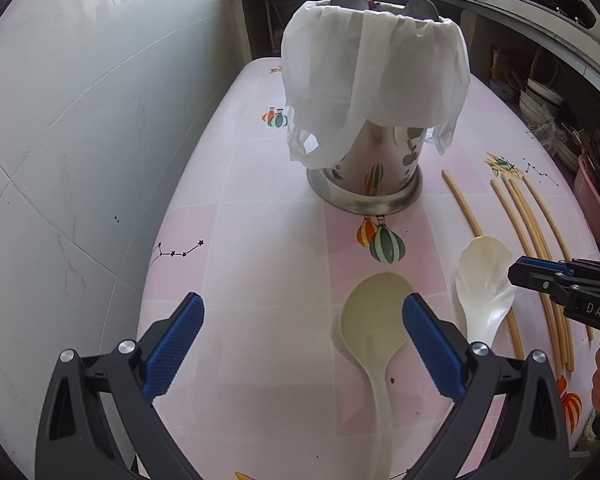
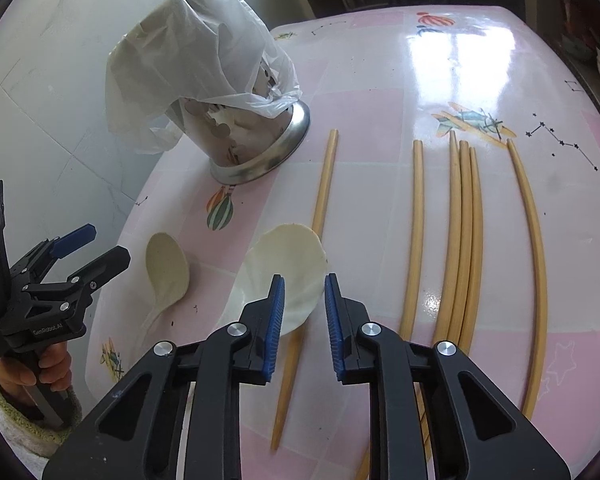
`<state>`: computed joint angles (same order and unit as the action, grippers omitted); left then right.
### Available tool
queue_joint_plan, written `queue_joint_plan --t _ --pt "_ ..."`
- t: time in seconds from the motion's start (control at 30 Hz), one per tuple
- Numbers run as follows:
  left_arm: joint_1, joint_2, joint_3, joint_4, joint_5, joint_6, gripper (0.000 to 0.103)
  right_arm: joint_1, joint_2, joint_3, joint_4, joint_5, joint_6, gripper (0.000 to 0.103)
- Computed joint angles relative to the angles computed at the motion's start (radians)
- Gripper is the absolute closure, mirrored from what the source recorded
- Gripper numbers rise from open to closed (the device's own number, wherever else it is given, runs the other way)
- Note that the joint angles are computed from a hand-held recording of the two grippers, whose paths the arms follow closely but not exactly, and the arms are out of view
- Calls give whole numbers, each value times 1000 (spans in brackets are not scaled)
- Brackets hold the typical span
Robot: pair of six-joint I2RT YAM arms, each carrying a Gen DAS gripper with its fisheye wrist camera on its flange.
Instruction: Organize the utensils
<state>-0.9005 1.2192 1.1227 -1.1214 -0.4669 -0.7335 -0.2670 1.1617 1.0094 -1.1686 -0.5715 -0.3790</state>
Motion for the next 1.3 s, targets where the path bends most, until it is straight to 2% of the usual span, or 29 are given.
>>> queue_joint_plan --t 0.13,0.5,0.63,0.73,0.83,0.9,0.93,1.0,1.03,1.13,1.3 --pt "-1 5 8 -27 -11 -21 6 26 -5 -5 6 8 14 99" --pt "2 -18 -5 -18 -10 -13 6 74 -45 -15 50 38 50 103" --pt "26 -116 -102 114 44 66 6 57 -47 -3 39 32 31 103" --pt "76 -185 -176 213 144 135 7 24 -34 12 22 -1 9 103" --pt "146 -218 -219 277 263 196 20 0 -18 24 5 -36 -15 103" --pt "194 -227 -238 307 344 224 32 -19 -10 30 0 -60 -22 103" --pt "216 -223 -241 315 377 239 35 -29 1 36 -10 -76 -34 100" --pt "238 -209 -241 328 414 262 43 -41 17 48 -23 -95 -56 97" --pt "247 -203 -242 332 430 276 45 -47 23 55 -32 -102 -73 89" --pt "261 -189 -247 342 460 304 53 -51 33 69 -41 -124 -108 79" --pt "275 -154 -253 359 491 335 68 -7 68 85 -8 -142 -133 77"
